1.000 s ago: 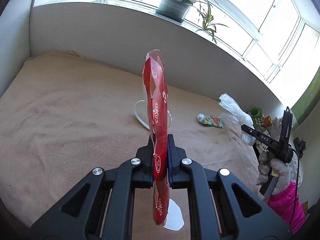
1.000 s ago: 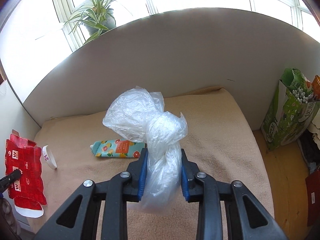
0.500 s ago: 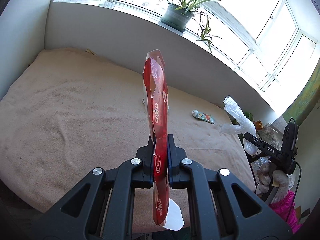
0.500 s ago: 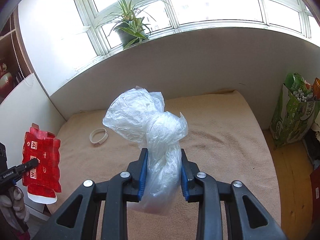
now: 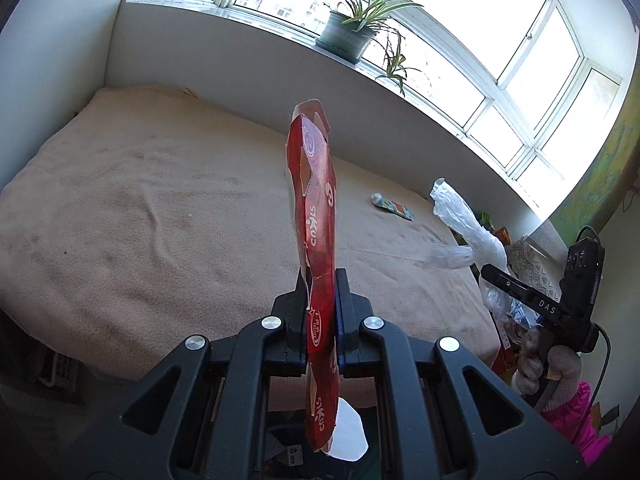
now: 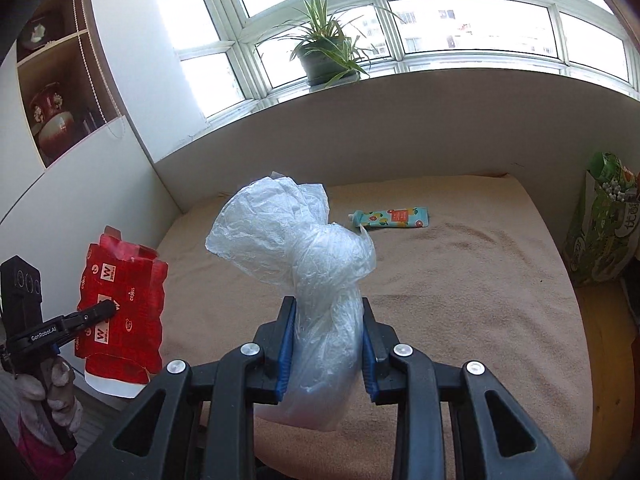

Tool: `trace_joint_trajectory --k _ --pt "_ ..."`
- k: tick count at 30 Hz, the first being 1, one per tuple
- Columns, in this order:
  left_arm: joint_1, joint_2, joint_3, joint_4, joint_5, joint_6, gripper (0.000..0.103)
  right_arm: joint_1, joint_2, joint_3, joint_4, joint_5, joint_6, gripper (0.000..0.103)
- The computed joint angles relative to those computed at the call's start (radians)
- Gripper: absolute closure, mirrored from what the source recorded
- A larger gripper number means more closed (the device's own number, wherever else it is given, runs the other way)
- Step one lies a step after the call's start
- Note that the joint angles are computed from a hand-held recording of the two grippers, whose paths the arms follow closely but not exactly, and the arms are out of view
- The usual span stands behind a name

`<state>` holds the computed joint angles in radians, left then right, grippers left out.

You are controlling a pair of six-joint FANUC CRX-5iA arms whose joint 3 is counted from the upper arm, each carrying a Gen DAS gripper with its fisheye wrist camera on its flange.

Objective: Collect trash
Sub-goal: 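Carry the red snack bag and plastic bag down to the blue wastebasket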

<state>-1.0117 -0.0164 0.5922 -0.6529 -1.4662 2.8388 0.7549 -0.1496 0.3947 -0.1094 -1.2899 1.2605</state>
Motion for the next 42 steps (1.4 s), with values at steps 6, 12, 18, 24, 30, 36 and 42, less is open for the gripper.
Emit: trace_joint_trajectory --k 6,12,18,24,30,36,42 --pt "-0.111 0.045 0.071 -0.104 -0.131 -0.028 0.096 0.075 -0.054 -0.051 0.019 -0.008 -0.018 0.075" --pt "-0.189 0.081 0.117 -0.141 -0.208 -0.056 0.096 0.16 -0.106 -0.105 0.052 -0.007 -0.047 0.075" --pt "-0.256 0.122 0.151 -0.158 -0.257 -0.062 0.096 0.201 -0.152 -0.156 0.027 -0.023 -0.081 0.075" --pt "-0.306 0.169 0.178 -0.157 -0.289 -0.059 0.096 0.261 -0.223 -0.236 0.047 -0.042 -0.127 0.075" --pt "-0.33 0.206 0.18 -0.112 -0.289 -0.039 0.096 0.301 -0.297 -0.307 0.064 -0.066 -0.168 0.075" --pt "-0.34 0.228 0.163 -0.063 -0.271 0.002 0.096 0.371 -0.371 -0.385 0.101 -0.093 -0.238 0.075" --pt "-0.308 0.224 0.088 0.035 -0.213 0.052 0.096 0.421 -0.408 -0.445 0.132 -0.113 -0.273 0.075"
